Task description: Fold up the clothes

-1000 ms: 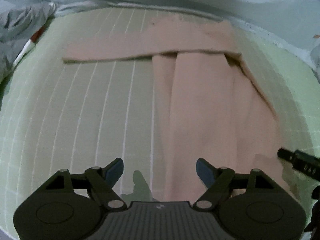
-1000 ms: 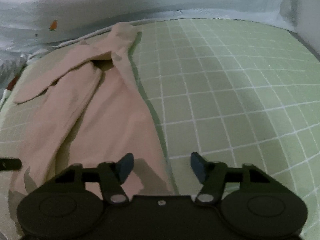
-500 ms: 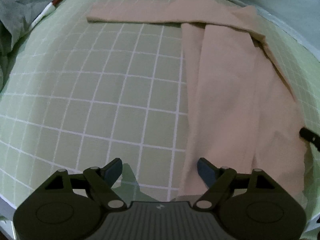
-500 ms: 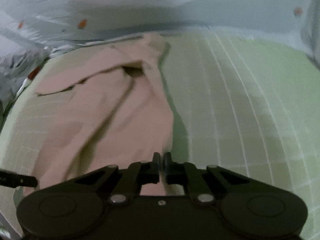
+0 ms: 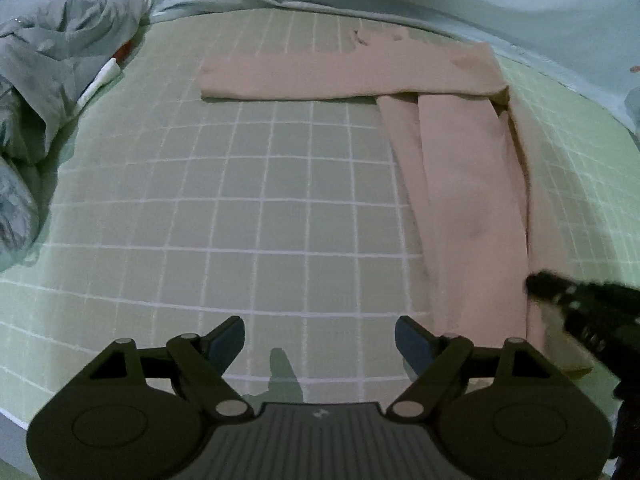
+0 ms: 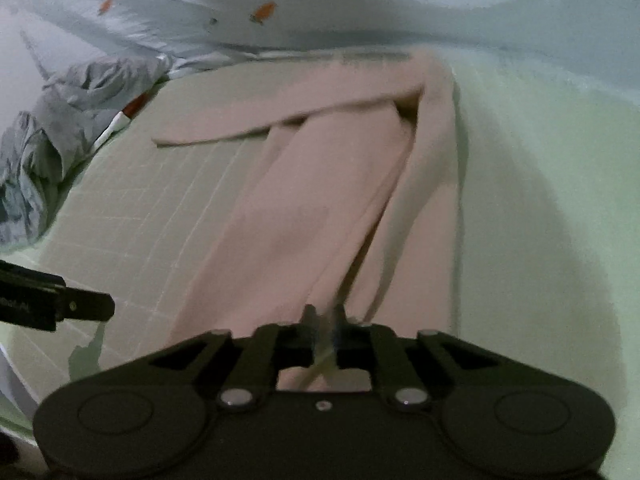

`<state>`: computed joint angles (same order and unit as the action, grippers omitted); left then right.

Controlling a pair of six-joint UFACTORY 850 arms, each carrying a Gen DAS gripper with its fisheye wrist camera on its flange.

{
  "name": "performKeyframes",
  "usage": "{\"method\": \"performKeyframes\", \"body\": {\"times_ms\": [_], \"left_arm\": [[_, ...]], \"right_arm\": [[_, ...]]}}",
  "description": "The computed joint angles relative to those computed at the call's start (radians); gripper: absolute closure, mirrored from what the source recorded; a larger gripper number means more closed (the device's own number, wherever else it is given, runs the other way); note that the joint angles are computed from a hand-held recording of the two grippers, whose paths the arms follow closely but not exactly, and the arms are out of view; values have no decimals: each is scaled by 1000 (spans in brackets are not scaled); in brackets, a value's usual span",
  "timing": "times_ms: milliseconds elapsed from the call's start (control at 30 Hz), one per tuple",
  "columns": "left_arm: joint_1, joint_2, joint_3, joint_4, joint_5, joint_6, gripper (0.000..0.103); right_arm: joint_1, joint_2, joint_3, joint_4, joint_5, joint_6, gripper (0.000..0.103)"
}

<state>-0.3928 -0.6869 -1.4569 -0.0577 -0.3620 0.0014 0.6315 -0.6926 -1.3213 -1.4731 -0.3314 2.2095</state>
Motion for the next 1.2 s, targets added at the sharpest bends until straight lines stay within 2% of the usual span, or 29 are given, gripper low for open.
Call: {"method": "performKeyframes", "body": {"times_ms": [33,133,233,300,400,600,633,733,867,1033,1100,1200], "left_arm": [[7,-1,0,-18,-2,28,20],[27,-4,-1,-80,-12,113,20],[36,3,13,-132,-8,197,20],[38,14,31,-149,0,241,20],[43,30,57,-147,15,265,20],[60,42,71,-106,24,196,20],[63,40,66,-109,21,188,20],[72,28,40,-116,16,151,20],[77,-15,-29,-67,7,26,20],[89,-105,-179,-6,-35,-127,20],[92,-145,-250,26,-45,-182,20],[93,-222,-380,70,-83,-253,19]], "right_arm": [[11,8,14,-49,-12,84,80],[43,33,57,-182,-65,324,73],[66,57,91,-175,-180,437,65],[78,68,105,-139,-248,478,65],[68,37,73,54,-239,323,74],[94,-44,-41,301,-277,-95,74],[95,-43,-45,295,-278,-108,73],[96,-36,-54,251,-297,-115,57],[85,-36,-74,226,-336,-146,44],[28,-38,-96,179,-315,-126,37],[-7,-59,-133,164,-299,-141,32],[-53,-95,-200,149,-289,-187,31]]}}
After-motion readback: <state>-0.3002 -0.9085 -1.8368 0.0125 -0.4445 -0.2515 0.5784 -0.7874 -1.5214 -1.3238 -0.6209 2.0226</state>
